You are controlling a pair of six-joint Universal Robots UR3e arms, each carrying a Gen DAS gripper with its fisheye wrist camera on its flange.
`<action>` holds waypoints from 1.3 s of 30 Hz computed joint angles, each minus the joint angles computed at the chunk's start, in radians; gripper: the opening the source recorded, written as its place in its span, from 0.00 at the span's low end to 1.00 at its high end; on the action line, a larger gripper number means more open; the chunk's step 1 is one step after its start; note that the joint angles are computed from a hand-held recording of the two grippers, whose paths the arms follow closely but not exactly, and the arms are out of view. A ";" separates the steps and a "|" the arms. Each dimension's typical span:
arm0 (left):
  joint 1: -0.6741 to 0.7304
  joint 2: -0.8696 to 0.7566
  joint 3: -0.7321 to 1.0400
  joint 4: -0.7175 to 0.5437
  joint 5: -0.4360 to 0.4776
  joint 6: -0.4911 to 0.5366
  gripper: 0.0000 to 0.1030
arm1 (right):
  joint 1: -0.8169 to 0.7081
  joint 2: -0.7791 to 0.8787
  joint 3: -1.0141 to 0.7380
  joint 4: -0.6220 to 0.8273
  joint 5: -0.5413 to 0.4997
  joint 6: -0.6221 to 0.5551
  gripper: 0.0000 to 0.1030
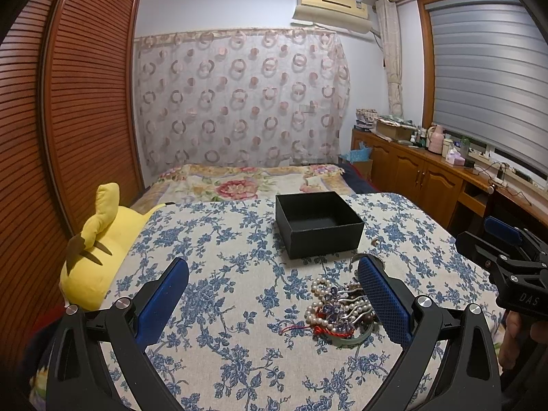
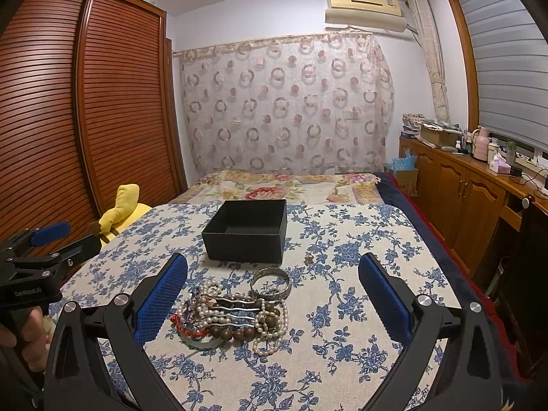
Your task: Organize jewelry
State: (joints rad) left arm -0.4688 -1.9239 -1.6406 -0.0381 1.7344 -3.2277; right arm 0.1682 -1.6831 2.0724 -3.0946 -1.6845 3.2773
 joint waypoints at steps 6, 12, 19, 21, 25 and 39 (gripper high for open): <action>-0.002 0.003 0.002 -0.003 0.002 0.001 0.93 | 0.002 -0.001 0.002 -0.002 -0.001 0.001 0.98; -0.001 0.003 0.001 -0.002 0.002 0.001 0.93 | 0.004 0.000 0.004 -0.004 -0.004 0.003 0.98; -0.003 0.004 0.001 -0.002 0.004 0.000 0.93 | 0.004 0.000 0.005 -0.005 -0.004 0.004 0.98; -0.003 0.006 -0.004 0.004 0.001 0.002 0.93 | 0.004 -0.001 0.004 -0.003 -0.003 0.005 0.98; -0.002 0.021 0.006 -0.018 0.000 0.003 0.93 | 0.002 -0.001 0.005 -0.004 -0.001 0.003 0.98; -0.007 0.033 0.007 -0.030 0.006 -0.002 0.93 | -0.001 -0.007 0.007 -0.002 0.002 0.002 0.98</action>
